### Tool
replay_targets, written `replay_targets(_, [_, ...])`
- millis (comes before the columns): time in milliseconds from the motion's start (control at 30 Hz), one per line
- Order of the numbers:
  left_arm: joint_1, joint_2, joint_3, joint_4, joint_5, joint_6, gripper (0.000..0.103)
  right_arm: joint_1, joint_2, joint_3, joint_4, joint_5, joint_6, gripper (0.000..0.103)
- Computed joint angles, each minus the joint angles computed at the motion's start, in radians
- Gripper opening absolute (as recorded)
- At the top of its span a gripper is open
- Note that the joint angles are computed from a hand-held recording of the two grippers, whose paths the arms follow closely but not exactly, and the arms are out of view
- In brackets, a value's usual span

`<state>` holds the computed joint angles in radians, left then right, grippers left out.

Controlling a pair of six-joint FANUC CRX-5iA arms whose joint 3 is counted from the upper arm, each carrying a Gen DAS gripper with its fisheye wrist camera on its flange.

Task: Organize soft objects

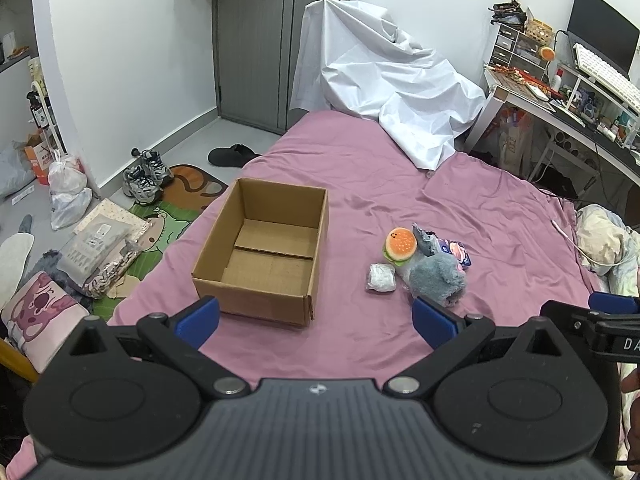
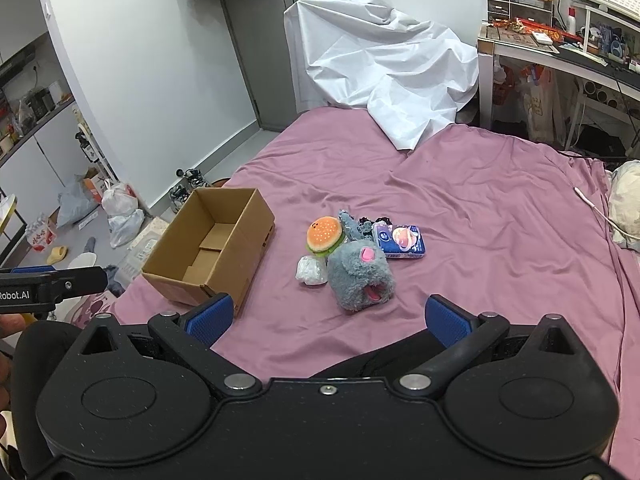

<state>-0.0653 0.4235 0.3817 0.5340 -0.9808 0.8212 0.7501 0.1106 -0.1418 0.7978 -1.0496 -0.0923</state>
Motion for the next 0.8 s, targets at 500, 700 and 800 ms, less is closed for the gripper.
replay_targets(500, [-0.008, 0.006, 0.005, -0.006, -0.004, 0.006, 0.102, -0.001, -0.002, -0.01, 0.012, -0.004, -0.012, 0.103])
replay_targets(700, [-0.019, 0.016, 0.01, 0.006, -0.002, 0.004, 0.102, -0.014, -0.005, -0.016, 0.007, 0.01, -0.006, 0.103])
replay_targets(800, [-0.025, 0.024, 0.018, 0.007, -0.001, 0.01, 0.102, -0.022, -0.006, -0.023, 0.005, 0.016, -0.006, 0.103])
